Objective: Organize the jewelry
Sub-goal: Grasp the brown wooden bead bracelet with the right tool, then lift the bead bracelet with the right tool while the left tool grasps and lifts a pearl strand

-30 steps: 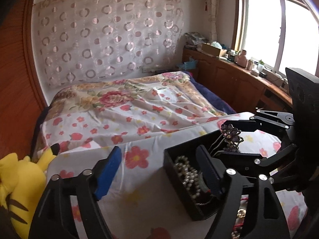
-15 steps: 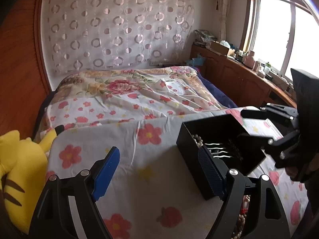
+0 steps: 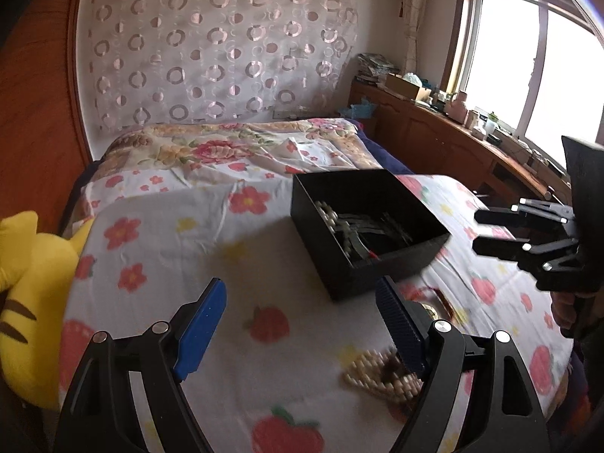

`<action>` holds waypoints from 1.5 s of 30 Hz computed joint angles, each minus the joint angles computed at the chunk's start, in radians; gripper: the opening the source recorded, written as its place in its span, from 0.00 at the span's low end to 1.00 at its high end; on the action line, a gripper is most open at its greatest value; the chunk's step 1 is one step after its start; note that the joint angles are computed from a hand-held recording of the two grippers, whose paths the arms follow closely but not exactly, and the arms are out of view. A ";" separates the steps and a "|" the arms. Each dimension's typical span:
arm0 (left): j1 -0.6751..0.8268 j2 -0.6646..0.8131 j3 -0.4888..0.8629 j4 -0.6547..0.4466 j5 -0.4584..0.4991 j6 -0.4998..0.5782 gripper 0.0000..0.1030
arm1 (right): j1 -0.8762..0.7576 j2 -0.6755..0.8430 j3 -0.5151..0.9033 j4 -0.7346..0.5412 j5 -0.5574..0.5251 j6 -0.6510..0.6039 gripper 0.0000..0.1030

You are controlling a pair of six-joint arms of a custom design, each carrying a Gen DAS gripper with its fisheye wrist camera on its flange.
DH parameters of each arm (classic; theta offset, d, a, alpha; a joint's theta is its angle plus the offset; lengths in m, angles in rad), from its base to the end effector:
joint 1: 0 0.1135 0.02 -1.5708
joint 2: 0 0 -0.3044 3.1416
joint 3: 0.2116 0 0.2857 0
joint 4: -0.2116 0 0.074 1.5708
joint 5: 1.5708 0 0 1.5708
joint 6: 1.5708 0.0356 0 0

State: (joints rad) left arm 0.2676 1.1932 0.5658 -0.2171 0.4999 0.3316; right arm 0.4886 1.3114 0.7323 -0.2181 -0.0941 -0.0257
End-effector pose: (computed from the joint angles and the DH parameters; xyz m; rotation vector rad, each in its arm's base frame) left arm 0.2350 0.0467 0.2024 0.2959 2.2861 -0.3023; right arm 0.2501 0.1367 0.2268 -0.6517 2.2983 0.3326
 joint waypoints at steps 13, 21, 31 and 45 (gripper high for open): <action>0.124 -0.188 -0.148 -0.114 0.070 0.081 0.76 | 0.179 0.039 -0.107 0.009 0.077 0.139 0.34; 0.230 -0.215 -0.177 -0.176 0.124 0.153 0.76 | 0.215 0.080 -0.092 -0.012 0.118 0.201 0.27; 0.266 -0.309 -0.213 -0.260 0.146 0.210 0.76 | 0.294 -0.069 -0.153 -0.034 0.215 0.186 0.14; -0.020 -0.376 -0.252 -0.212 0.020 0.047 0.76 | 0.305 -0.362 -0.133 -0.189 0.302 0.141 0.14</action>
